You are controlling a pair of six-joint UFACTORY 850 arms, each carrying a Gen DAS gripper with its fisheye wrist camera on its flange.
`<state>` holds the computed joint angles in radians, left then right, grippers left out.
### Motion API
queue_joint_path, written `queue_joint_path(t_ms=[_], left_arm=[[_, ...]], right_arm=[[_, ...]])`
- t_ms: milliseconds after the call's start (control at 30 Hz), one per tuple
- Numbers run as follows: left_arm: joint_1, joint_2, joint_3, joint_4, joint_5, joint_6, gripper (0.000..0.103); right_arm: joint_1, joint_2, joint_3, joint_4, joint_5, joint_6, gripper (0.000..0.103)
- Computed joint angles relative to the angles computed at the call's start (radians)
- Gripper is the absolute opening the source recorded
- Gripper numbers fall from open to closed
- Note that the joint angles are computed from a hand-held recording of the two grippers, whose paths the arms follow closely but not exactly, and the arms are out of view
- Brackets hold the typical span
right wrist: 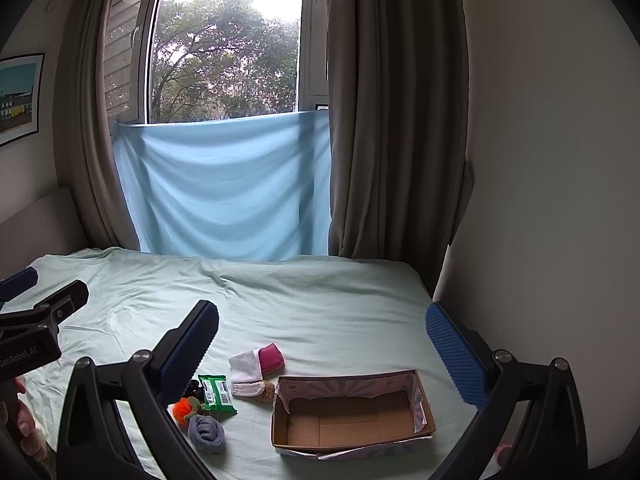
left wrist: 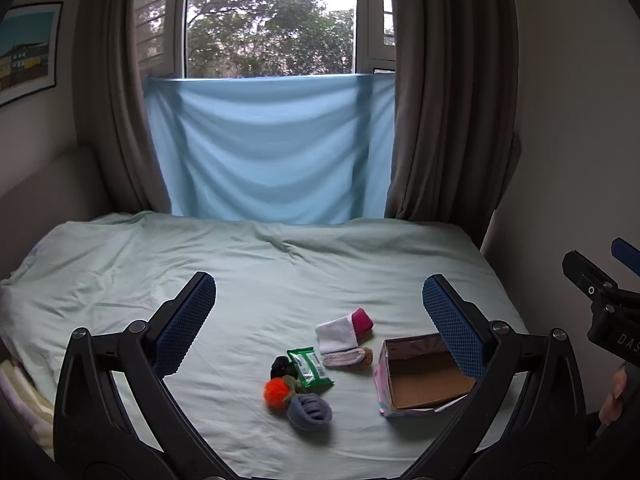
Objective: Organize soft objects
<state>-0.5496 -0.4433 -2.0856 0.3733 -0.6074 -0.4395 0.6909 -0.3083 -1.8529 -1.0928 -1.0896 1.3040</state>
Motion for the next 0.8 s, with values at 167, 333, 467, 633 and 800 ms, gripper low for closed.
queue_joint_path(t_ms=[167, 333, 467, 633, 800], left_arm=[[-0.002, -0.003, -0.004, 0.000, -0.003, -0.002, 0.103], [-0.003, -0.013, -0.017, -0.003, -0.012, -0.003, 0.103], [0.005, -0.029, -0.048, 0.003, -0.041, -0.011, 0.103], [0.045, -0.030, -0.040, -0.006, -0.066, -0.030, 0.103], [0.120, -0.014, 0.029, -0.115, -0.045, 0.048, 0.103]], right_arm=[[-0.002, 0.001, 0.000, 0.004, 0.004, -0.002, 0.103], [-0.006, 0.004, 0.002, 0.009, 0.013, -0.009, 0.103], [-0.015, 0.001, -0.011, 0.030, 0.029, -0.030, 0.103], [-0.025, -0.013, -0.025, 0.075, 0.066, -0.069, 0.103], [-0.016, -0.040, -0.017, 0.108, 0.092, -0.054, 0.103]])
